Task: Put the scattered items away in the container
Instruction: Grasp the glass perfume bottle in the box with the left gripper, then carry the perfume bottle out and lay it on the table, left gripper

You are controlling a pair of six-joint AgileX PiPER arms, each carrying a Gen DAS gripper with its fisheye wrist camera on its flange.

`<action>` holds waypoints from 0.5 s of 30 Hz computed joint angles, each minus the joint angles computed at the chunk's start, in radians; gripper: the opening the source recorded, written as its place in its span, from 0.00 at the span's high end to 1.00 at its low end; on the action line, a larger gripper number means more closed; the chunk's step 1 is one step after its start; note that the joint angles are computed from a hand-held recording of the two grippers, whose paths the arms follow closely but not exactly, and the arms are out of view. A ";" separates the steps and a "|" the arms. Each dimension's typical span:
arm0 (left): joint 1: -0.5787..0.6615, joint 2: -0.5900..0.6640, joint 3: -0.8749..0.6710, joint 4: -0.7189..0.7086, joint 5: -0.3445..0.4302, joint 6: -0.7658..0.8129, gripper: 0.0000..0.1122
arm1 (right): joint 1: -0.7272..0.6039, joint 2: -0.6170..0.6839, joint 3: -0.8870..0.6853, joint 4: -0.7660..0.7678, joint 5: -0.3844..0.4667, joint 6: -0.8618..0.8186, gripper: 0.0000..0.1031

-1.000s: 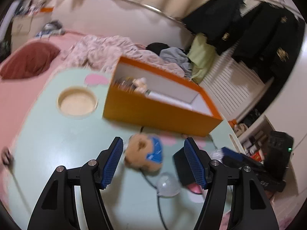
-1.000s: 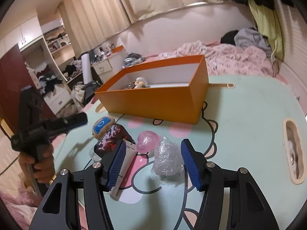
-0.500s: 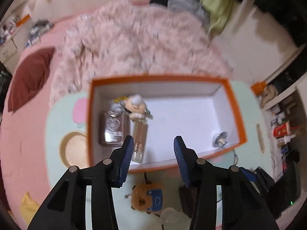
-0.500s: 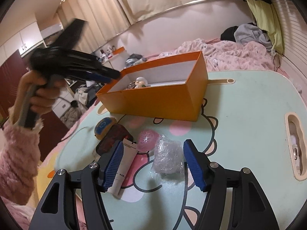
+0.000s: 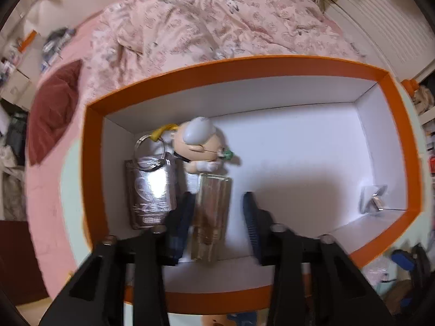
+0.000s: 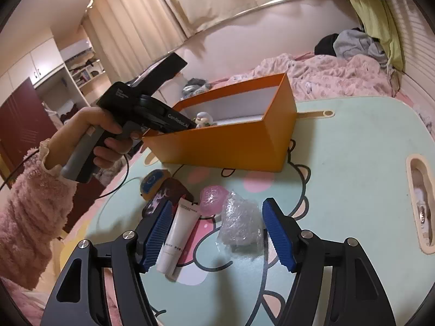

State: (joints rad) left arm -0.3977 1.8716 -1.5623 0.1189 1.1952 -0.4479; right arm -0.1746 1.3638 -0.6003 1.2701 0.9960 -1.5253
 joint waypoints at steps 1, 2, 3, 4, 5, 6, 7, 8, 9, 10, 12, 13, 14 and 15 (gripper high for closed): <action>0.003 0.005 -0.008 -0.010 0.009 0.013 0.83 | -0.003 0.004 -0.002 -0.002 0.005 0.004 0.31; -0.002 0.007 -0.008 0.005 0.010 0.008 0.84 | -0.005 0.006 -0.003 -0.003 0.008 0.007 0.31; -0.006 0.005 -0.003 0.012 0.003 0.009 0.84 | -0.011 0.007 -0.002 -0.002 0.014 0.007 0.31; -0.007 0.001 0.004 0.014 -0.006 0.010 0.84 | -0.015 0.007 -0.003 -0.002 0.020 0.007 0.30; -0.007 -0.004 0.008 0.019 -0.012 0.007 0.84 | -0.017 0.007 -0.004 -0.002 0.024 0.008 0.30; -0.004 -0.017 0.020 0.024 -0.032 -0.001 0.84 | -0.017 0.007 -0.005 -0.003 0.023 0.010 0.30; 0.001 -0.031 0.027 0.021 -0.040 0.002 0.84 | -0.015 0.005 -0.006 -0.006 0.018 0.016 0.30; 0.009 -0.049 0.036 0.008 -0.051 0.010 0.84 | -0.013 0.005 -0.008 -0.010 0.016 0.022 0.30; 0.016 -0.069 0.044 -0.012 -0.060 0.022 0.84 | -0.011 0.003 -0.009 -0.013 0.015 0.024 0.30; 0.020 -0.092 0.050 -0.025 -0.069 0.030 0.84 | -0.010 0.000 -0.007 -0.013 0.013 0.024 0.30; 0.018 -0.145 0.068 -0.041 -0.081 0.041 0.84 | -0.005 -0.005 -0.004 -0.014 0.003 0.023 0.30; 0.015 -0.176 0.079 -0.049 -0.087 0.048 0.84 | 0.000 -0.005 -0.003 -0.012 -0.002 0.023 0.30; 0.009 -0.208 0.091 -0.055 -0.090 0.051 0.84 | 0.003 -0.004 -0.003 -0.011 -0.007 0.021 0.30; -0.001 -0.244 0.106 -0.052 -0.096 0.048 0.84 | 0.006 -0.002 -0.003 -0.011 -0.009 0.020 0.30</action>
